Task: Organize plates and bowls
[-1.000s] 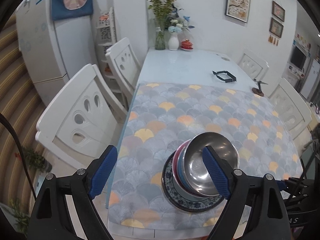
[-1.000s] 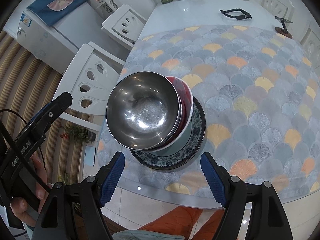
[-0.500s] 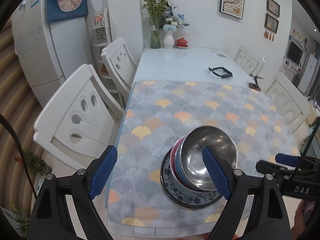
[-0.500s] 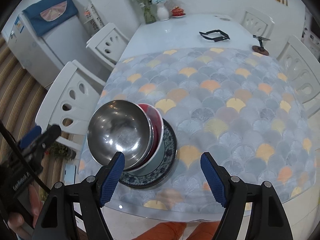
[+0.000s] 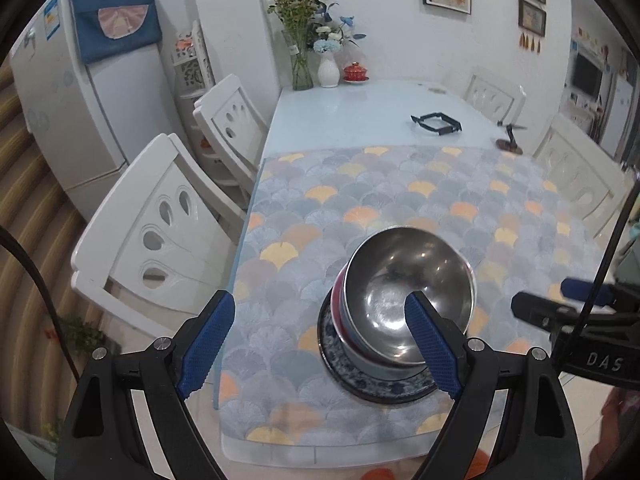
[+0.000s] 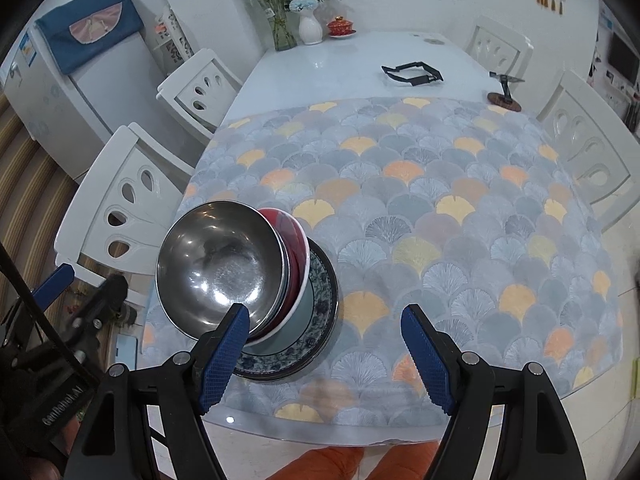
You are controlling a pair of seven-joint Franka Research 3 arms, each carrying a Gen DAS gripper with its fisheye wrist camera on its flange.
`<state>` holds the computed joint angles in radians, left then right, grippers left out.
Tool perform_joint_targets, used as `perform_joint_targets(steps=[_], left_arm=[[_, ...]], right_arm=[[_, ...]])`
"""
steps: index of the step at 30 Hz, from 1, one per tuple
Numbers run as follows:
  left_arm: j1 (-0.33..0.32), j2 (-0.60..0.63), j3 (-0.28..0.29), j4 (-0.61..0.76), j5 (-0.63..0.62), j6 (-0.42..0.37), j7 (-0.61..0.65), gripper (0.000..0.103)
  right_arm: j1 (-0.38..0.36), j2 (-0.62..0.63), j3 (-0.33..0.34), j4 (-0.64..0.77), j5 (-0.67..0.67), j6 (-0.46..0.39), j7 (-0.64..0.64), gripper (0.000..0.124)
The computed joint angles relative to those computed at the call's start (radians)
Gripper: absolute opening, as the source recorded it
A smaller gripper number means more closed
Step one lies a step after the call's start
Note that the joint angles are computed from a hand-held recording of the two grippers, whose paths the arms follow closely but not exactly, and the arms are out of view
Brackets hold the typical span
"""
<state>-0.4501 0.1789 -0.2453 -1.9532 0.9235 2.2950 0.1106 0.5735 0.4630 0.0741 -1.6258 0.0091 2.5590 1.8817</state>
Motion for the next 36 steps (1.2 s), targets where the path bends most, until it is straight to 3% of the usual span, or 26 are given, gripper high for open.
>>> perform_joint_targets(steps=[7,22,36], left_arm=[[0.019,-0.007,0.000,-0.030,-0.080,0.048,0.017,0.086],[0.005,0.015,0.001,0.003,-0.080,-0.069,0.015,0.086],[-0.004,0.036,0.001,0.040,-0.100,-0.115,0.000,0.086]], right_arm=[[0.035,0.021,-0.026,0.036,-0.086,-0.035,0.032,0.076],[0.090,0.048,-0.076,0.087,-0.252,-0.097,0.134,0.076],[0.058,0.055,-0.052,0.100,-0.225,-0.085,0.103,0.076]])
